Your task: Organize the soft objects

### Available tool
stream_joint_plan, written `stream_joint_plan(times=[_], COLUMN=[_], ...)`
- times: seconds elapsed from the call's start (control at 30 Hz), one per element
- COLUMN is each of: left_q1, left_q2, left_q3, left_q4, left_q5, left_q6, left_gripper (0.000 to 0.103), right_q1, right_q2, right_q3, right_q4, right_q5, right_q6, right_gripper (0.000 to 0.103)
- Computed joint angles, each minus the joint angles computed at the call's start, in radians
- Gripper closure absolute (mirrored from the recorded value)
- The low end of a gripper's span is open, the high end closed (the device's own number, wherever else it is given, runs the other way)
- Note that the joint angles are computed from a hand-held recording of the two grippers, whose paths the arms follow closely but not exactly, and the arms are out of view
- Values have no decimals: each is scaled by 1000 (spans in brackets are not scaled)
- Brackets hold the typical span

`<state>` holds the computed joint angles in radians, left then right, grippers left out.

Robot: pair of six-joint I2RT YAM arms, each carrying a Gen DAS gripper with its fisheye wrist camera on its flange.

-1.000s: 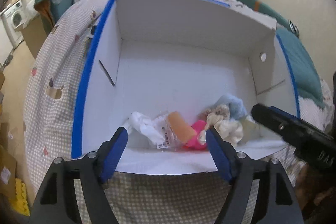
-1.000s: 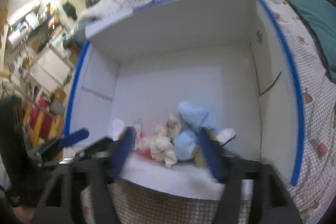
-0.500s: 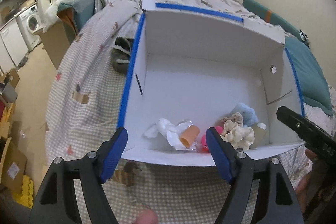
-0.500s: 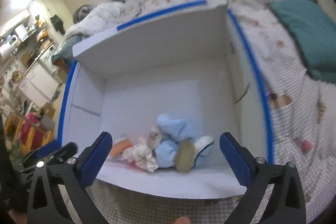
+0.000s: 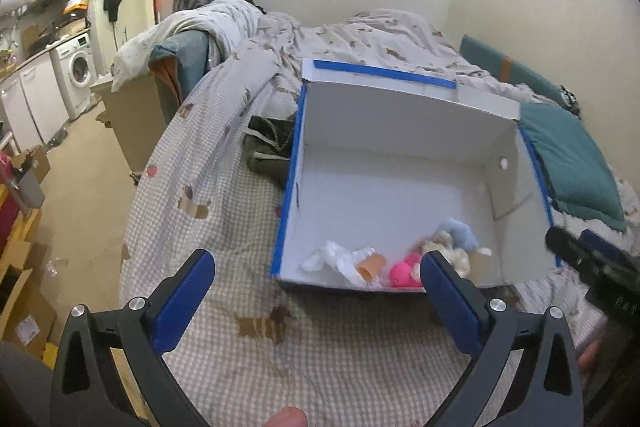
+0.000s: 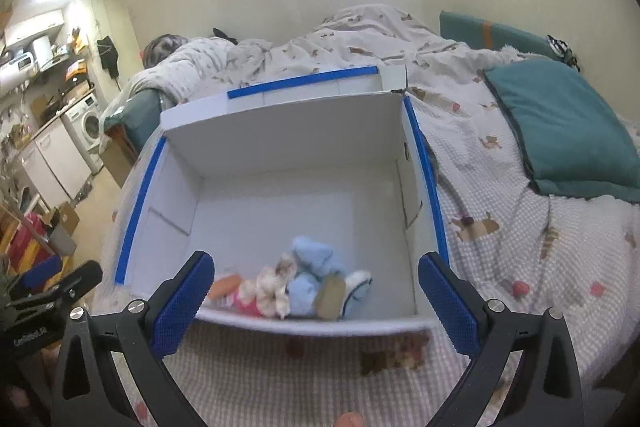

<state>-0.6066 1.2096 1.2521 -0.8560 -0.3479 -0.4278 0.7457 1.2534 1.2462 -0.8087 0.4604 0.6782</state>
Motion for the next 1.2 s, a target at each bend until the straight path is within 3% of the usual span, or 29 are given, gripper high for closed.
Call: stream_joint_plan(times=[0.33, 0.57, 0.83, 1.2], left_q1=[-221, -327, -218, -229], left_q2=[-123, -118, -118, -116], left_q3=[-54, -61, -100, -113], left_q4=[-80, -116, -80, -66], left_q5=[-114, -350, -212, -201], left_q6=[-84, -164, -164, -164], left_gripper=[1, 1, 1, 1], right_q1=[200, 247, 239, 238], right_q2=[-89, -76, -60, -46], right_q3=[-53, -65, -69, -64], right_q4=[-113, -149, -141, -138], right_q5=[147, 222, 219, 219], right_q6=[151, 224, 209, 200], right_gripper=[0, 0, 0, 0])
